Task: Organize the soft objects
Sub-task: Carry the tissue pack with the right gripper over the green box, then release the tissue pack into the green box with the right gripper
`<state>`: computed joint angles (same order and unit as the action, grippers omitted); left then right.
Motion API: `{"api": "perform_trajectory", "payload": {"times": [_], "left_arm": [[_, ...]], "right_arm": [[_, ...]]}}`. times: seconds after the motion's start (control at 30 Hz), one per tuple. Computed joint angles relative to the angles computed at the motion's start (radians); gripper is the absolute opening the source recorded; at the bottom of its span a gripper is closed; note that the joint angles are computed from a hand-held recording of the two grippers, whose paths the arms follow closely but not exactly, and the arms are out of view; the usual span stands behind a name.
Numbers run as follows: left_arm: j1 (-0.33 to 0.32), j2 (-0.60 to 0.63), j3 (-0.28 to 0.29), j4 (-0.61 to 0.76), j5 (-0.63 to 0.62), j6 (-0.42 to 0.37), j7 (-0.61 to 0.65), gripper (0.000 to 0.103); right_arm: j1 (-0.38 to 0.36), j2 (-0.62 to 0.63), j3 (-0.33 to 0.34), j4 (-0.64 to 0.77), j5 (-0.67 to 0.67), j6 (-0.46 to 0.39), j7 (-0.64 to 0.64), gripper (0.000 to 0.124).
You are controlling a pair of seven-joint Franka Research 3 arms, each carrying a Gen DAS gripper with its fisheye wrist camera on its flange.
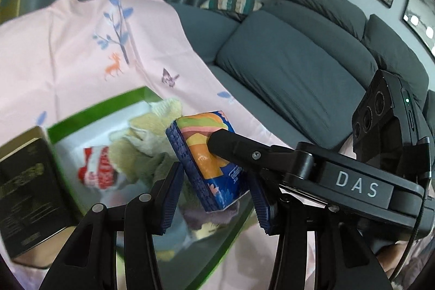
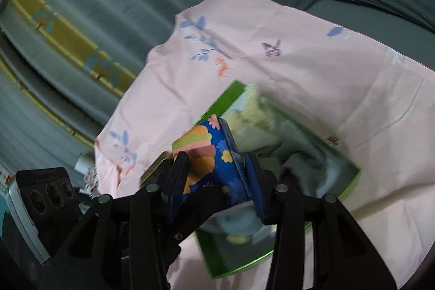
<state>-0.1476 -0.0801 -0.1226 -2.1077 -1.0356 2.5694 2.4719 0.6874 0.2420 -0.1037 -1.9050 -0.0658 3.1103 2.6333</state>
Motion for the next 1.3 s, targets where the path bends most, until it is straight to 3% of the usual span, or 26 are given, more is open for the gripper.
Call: {"api": "perform_trajectory", "payload": {"times": [0.13,0.33,0.5,1.1,1.3], "left_arm": [[0.004,0.051,-0.013,0.028,0.043,0.002,-0.028,0.049],[0.031,0.092,-0.031,0.053,0.092,-0.032,-0.085,0.049],[0.039,0.105,-0.046,0.049,0.145,-0.013,-0.124,0.049],[0.006,0.059,-0.055,-0.025,0.224,0.109,-0.146,0.049],[-0.006,0.012,-0.029,-0.059,0.215,0.112,-0.157,0.049]], "right_arm": [[-0.095,0.028,0.097,0.003,0.117,-0.004,-0.082,0.042],[-0.096,0.057,0.097,0.031,0.172,-0.065,-0.113,0.041],[-0.077,0.071,0.067,0.056,0.130,-0.135,-0.064,0.041],[-0.055,0.044,0.037,0.055,-0.089,-0.228,0.133,0.041],[-0.045,0.018,0.037,0.048,-0.209,-0.250,0.207,0.052]]}}
